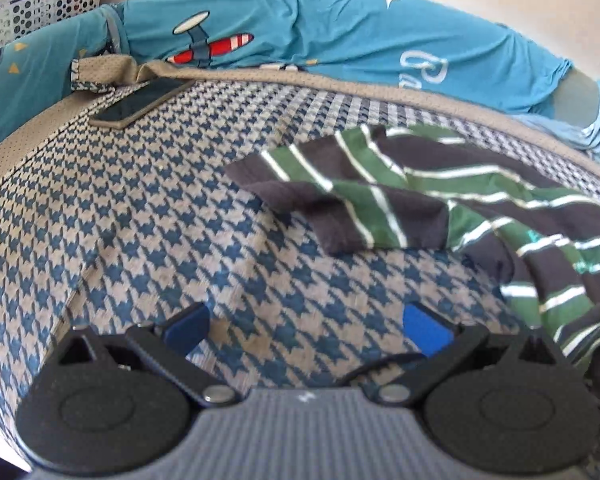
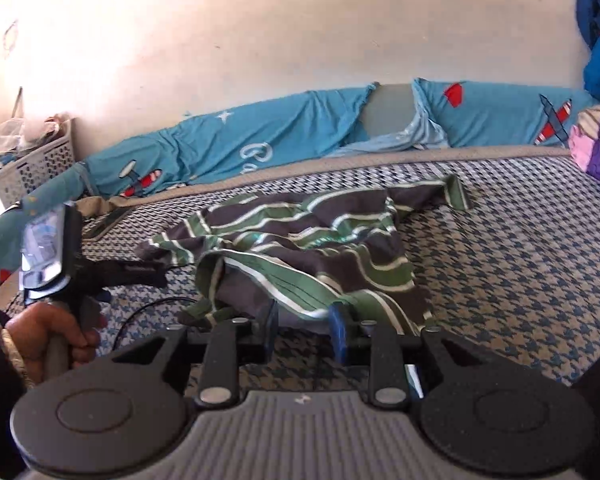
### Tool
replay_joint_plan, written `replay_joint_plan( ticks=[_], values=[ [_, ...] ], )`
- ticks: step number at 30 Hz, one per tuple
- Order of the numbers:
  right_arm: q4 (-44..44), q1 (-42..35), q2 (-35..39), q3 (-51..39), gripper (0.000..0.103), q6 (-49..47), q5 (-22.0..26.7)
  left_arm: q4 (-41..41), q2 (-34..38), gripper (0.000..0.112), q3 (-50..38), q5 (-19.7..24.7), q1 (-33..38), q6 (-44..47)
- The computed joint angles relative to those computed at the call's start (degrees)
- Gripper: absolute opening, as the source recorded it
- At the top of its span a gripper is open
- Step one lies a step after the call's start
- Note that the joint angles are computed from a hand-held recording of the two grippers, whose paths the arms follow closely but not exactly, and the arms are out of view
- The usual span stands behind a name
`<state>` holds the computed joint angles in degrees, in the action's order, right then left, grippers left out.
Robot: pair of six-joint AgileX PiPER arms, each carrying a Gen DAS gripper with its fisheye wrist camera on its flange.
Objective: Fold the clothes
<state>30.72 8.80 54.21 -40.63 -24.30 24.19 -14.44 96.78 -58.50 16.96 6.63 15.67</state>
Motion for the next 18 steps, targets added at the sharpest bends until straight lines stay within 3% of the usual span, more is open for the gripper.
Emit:
replay_joint_plan(
  ticks=[3, 5, 8, 14, 18],
  values=[
    [2.4, 3.3, 1.2, -1.1, 0.027, -6.8, -1.9, 6.6, -0.6, 0.103, 1.4, 0.0, -1.3, -3.7],
    [2.2, 5.9, 2.5, -1.7, 0.029, -9.6, -3.8, 3.1, -1.4, 0.103, 1.9, 1.6, -0.8, 0.9],
    [8.9, 7.5, 6.5, -3.5, 0.032, -21.4, -3.0, -2.0, -3.7, 0.103, 4.0, 3.7, 0.6, 7.6],
    [2.5, 13.7, 16.8, -7.6, 0.032, -20.2, -7.4, -10.8, -11.3, 0.103, 11.4, 7.6, 3.3, 20.5],
    [6.9, 14.6, 21.9, -9.9, 0.032, -24.4, -6.1, -14.6, -16.2, 0.103, 15.8, 10.5, 5.2, 27.0]
  ],
)
